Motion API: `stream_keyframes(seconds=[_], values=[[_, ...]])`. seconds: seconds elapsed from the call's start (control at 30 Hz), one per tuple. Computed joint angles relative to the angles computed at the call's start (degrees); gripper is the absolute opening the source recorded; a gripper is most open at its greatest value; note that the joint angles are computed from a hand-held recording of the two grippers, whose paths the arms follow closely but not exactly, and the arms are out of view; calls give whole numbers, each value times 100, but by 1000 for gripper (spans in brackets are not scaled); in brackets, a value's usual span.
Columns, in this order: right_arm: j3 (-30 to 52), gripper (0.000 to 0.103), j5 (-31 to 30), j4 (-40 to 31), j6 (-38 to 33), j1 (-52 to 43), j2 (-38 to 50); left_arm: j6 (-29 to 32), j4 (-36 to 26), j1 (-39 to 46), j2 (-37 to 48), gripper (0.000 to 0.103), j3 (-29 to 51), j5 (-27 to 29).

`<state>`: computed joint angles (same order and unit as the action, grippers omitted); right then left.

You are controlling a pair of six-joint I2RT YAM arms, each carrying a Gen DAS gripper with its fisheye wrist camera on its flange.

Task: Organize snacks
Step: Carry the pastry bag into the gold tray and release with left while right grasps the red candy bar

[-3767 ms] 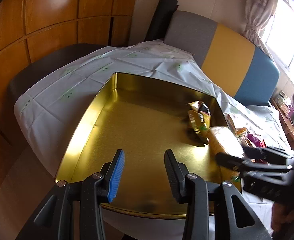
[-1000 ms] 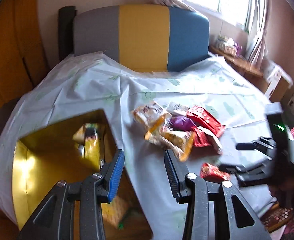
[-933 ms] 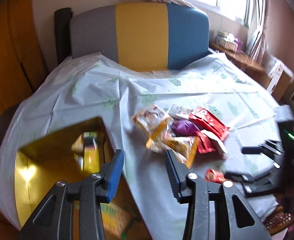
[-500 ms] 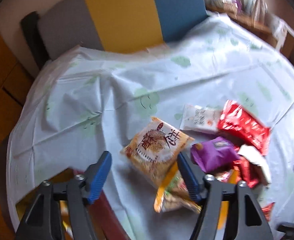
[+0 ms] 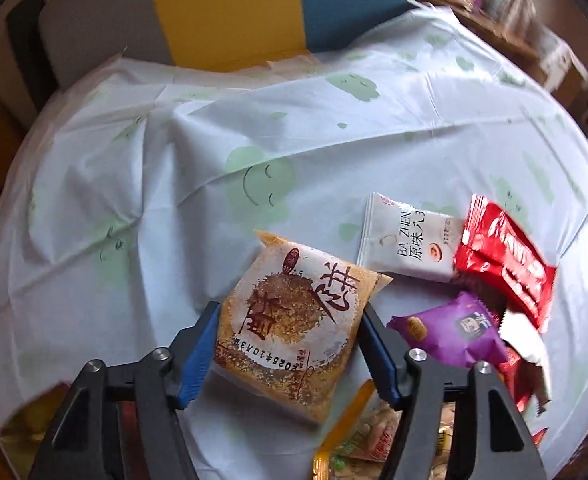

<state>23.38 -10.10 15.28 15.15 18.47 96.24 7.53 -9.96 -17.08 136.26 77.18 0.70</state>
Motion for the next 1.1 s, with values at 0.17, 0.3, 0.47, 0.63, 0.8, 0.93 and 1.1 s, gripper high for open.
stream_keyframes(seconds=[0.17, 0.3, 0.47, 0.63, 0.8, 0.93, 1.1], values=[[-6, 90, 156, 22, 44, -13, 17, -579, 640, 224, -728, 64, -977, 389], [4, 90, 309, 32, 22, -7, 60, -794, 1110, 278, -1547, 63, -1794, 426], [128, 83, 328, -101, -225, 123, 277, -842, 1749, 301, -2619, 63, -3015, 509], [329, 74, 206, -215, -509, 369, 713, -1045, 2144, 172, -3443, 63, -3956, 794], [548, 71, 321, -263, -694, 801, 1245, -1220, 2462, 245, -4085, 63, -4805, 1086], [801, 60, 737, -314, -701, 1057, 1804, -1274, 2603, 448, -4739, 63, -5496, 1278], [649, 39, 913, -2, -774, 1320, 1857, -1092, 2504, 1488, -5686, 63, -6309, 1819]])
